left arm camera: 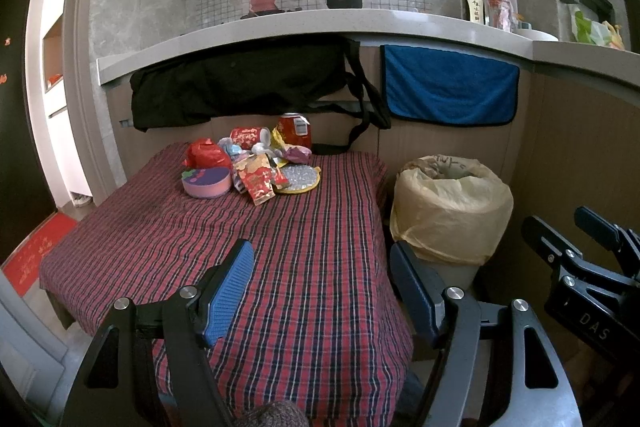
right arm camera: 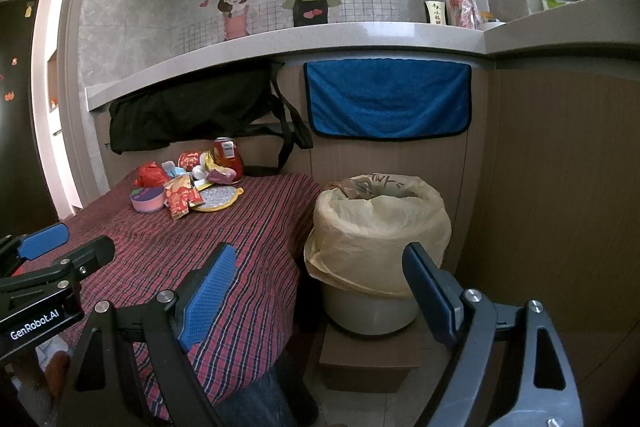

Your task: Collect trash

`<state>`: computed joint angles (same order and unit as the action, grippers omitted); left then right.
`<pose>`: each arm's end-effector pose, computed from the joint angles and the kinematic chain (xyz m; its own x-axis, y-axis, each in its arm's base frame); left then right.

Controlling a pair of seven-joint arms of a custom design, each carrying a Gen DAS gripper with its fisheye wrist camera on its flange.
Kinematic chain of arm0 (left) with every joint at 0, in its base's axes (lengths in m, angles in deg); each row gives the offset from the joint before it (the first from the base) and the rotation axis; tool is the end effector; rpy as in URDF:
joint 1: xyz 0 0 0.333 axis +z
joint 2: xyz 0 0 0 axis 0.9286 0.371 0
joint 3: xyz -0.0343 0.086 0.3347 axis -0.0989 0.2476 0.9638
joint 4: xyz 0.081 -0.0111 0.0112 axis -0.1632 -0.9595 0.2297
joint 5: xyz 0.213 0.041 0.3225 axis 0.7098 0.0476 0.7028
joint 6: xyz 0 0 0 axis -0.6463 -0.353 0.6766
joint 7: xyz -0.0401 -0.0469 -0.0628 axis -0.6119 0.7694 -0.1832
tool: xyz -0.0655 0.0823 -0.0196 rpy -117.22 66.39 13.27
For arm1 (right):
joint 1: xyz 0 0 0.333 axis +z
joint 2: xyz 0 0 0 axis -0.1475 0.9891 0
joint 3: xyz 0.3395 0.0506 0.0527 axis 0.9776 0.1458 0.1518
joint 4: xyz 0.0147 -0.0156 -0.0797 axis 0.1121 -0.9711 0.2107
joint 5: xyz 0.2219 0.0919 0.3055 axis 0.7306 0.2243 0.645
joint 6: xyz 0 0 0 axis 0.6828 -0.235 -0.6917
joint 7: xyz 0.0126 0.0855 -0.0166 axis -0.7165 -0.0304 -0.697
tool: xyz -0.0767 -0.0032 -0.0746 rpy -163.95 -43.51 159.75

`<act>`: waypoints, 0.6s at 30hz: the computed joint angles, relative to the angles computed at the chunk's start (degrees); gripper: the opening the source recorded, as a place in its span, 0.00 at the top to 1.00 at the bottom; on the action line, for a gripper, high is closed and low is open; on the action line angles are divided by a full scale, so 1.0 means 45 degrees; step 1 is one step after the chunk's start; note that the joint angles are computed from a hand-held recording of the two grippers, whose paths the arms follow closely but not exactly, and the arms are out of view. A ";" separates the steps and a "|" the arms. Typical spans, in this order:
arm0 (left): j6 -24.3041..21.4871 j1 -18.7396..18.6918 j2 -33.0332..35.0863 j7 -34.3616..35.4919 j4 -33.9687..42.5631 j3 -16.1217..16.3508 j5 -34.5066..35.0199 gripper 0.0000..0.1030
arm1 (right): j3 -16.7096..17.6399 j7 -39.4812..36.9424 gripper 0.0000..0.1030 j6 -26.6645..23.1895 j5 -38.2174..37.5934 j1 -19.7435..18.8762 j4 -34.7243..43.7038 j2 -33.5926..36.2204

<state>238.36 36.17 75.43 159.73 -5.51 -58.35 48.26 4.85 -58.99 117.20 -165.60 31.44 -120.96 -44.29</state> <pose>0.7309 -0.4391 0.3645 -0.5224 -0.8525 -0.0191 -0.3797 0.2527 -0.8899 0.6301 0.3899 0.3310 -0.4527 -0.8903 -0.0488 -0.2993 0.2033 -0.9323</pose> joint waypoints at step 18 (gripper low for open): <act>-0.0033 0.0030 -0.0007 -0.0058 0.0007 -0.0031 0.0068 0.31 | -0.0068 -0.0040 0.19 0.0070 0.0143 0.0020 0.0129 0.0094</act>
